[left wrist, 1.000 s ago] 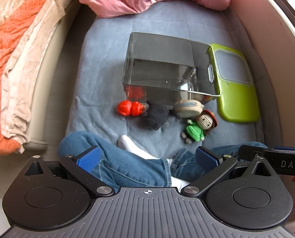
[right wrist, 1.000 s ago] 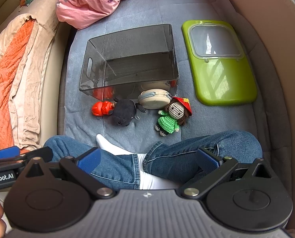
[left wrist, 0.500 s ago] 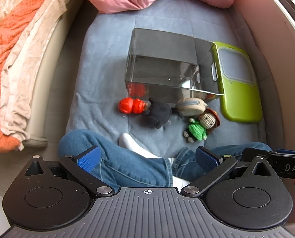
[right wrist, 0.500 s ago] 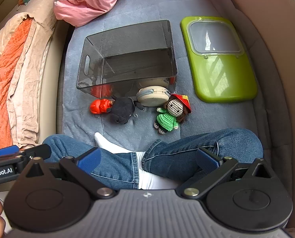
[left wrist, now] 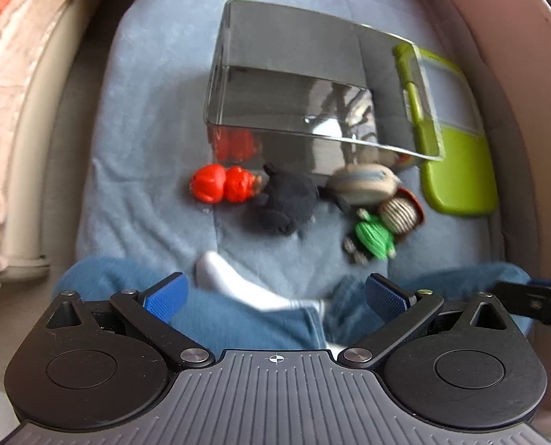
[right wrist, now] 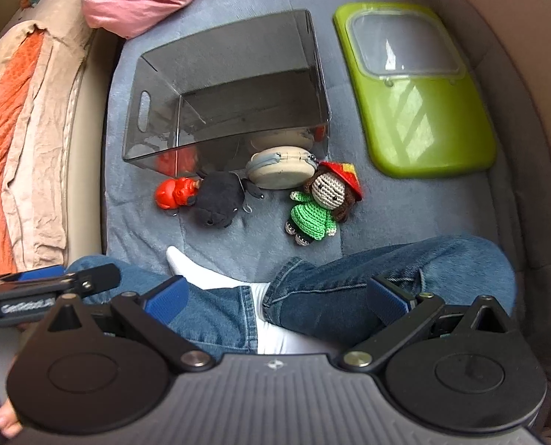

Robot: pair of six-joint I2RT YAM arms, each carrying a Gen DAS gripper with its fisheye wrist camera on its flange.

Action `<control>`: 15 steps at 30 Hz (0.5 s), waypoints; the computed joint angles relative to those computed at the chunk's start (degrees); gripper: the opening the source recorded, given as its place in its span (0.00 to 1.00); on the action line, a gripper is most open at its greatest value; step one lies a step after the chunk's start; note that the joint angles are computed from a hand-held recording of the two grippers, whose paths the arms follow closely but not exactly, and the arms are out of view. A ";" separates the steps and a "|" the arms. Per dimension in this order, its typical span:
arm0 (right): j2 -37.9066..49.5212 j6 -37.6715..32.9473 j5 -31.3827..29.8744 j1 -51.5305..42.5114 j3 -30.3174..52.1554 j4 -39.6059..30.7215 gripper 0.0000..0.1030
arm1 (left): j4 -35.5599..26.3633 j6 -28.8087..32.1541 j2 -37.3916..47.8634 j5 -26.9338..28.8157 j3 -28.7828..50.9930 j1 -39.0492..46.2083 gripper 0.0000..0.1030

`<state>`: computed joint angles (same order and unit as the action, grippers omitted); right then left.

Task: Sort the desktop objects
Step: 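Lower the left tool onto the black plush toy and close it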

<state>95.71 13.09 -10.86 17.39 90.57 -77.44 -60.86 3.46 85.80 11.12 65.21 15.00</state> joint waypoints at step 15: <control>12.56 -5.04 -11.87 -8.88 -14.15 26.35 1.00 | 25.74 -20.63 40.52 5.97 4.33 6.09 1.00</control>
<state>108.27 8.05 -22.73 8.51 76.42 -51.08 -35.12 -17.16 126.32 17.09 69.55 21.09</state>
